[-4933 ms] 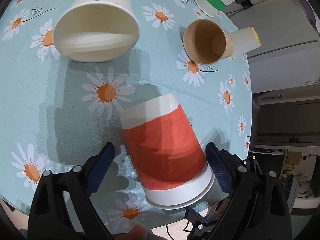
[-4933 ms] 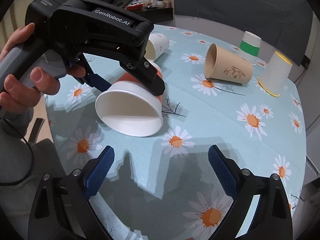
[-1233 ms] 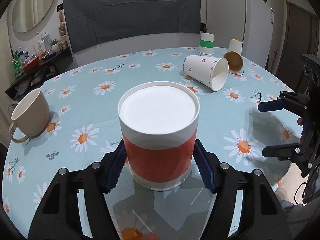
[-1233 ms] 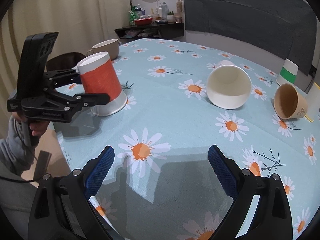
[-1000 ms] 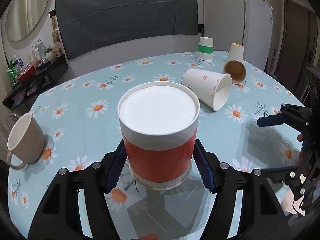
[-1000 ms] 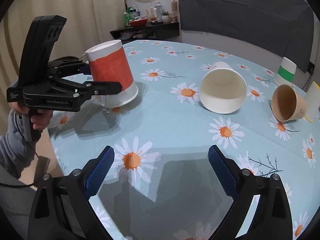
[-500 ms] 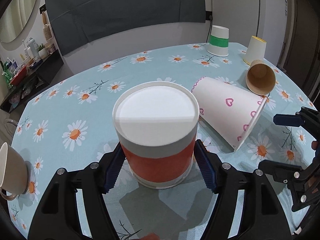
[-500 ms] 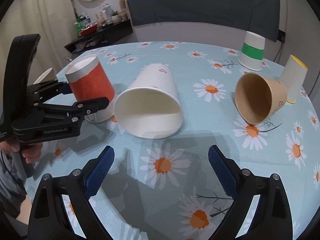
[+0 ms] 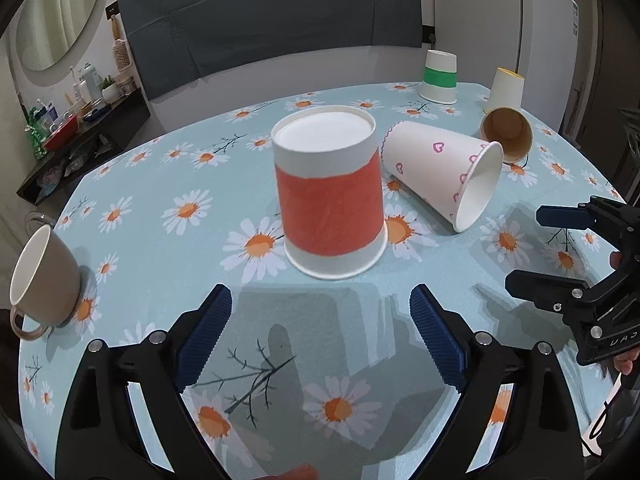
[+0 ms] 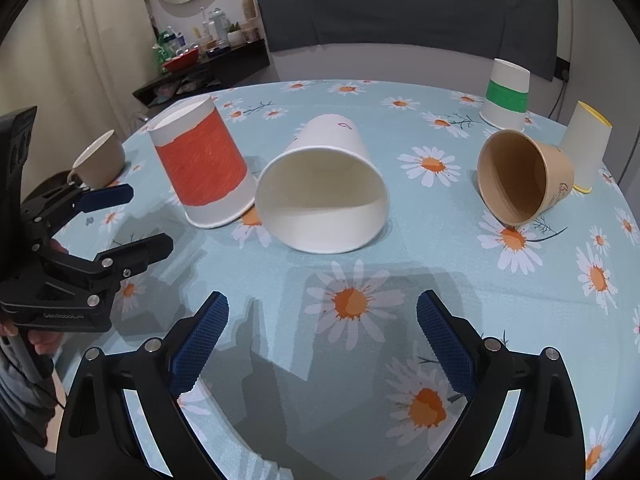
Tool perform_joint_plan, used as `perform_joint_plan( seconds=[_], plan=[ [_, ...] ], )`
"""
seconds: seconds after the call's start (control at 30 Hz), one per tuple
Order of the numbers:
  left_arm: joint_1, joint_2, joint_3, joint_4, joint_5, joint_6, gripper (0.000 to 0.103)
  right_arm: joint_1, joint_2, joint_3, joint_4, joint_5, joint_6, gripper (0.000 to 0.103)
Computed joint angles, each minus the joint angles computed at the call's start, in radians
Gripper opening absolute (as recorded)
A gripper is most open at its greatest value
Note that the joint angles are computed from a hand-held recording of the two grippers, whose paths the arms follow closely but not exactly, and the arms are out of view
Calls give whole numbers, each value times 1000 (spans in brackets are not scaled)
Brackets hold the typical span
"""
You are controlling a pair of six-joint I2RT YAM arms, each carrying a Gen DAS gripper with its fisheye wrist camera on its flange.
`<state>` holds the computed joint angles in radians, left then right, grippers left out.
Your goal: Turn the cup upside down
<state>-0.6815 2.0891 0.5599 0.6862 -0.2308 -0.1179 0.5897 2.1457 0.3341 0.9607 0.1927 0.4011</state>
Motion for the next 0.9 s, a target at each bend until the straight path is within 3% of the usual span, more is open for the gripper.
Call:
perform_joint_plan(
  seconds=[0.17,0.37,0.5,0.67,0.9],
  plan=[
    [-12,29,-88,131,-47,-67,89,62,40,-48,107,48,67,93],
    [-4,87,-151,260,-35,-121,89,139,84,-64,140,137,107,94],
    [-10,104,-177,319,-43,-139,89,168,113,-96,231,207,124,94],
    [-22,122,-184,363,-61,-131,89,196,148,-120,330,266,127,94],
    [-64,133,-189,389,-128,-117,89,232,153,-118,340,308,116,94]
  ],
)
